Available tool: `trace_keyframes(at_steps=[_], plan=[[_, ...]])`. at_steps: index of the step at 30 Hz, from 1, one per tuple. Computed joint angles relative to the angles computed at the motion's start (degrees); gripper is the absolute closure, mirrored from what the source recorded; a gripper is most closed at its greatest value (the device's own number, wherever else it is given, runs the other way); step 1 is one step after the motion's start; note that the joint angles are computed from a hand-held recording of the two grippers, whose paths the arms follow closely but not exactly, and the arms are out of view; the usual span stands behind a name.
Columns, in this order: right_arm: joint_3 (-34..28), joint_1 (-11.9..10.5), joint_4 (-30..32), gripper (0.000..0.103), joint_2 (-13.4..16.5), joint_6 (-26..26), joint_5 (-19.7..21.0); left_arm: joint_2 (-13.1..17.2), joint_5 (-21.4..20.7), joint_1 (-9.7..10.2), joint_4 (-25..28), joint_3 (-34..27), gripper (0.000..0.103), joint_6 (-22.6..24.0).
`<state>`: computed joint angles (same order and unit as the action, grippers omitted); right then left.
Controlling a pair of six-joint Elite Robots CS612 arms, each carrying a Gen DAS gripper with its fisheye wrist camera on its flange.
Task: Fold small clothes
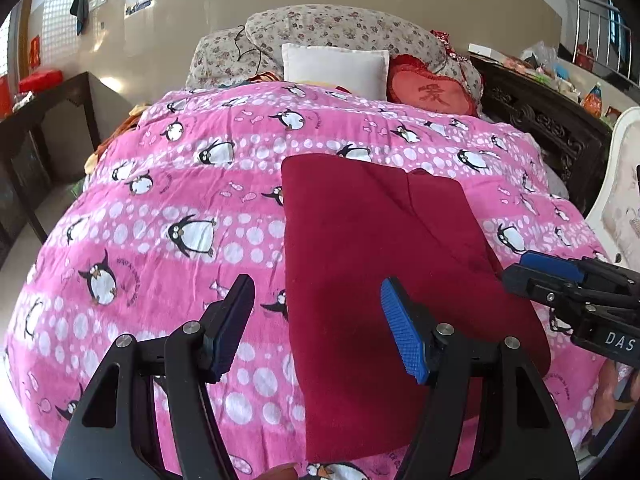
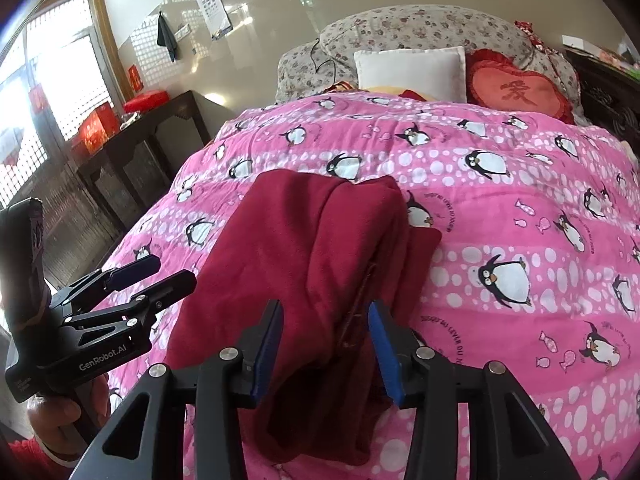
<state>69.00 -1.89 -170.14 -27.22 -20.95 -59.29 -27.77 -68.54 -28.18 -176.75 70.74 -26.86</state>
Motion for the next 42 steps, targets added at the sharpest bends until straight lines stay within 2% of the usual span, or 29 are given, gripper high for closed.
trace_keyframes(at_steps=[11,20,24,36,42], plan=[[-1.7,-0.3,0.6,0.058,0.8,0.3,1.2,0.8,-2.0,0.46,2.7,-2.3,0.037,-0.1],[-0.5,-0.2,-2.3,0.057,0.4,0.7,0.3,1.0,1.8,-0.14,3.5,-2.9,0.037,0.9],[0.6,-0.1,-5.1,0.057,-0.1,0.5,0.1,0.8,4.8,-0.69,3.2,-2.6,0.037,1.5],[2.3,-0.2,-6.9,0.057,-0.8,0.7,1.4,-0.6,7.1,-1.15,3.3,-0.5,0.037,-0.6],[2.6,-0.3,-7.0,0.057,-0.9,0.9,2.3,-1.3,8.2,-1.48,3.3,0.4,0.037,0.4]])
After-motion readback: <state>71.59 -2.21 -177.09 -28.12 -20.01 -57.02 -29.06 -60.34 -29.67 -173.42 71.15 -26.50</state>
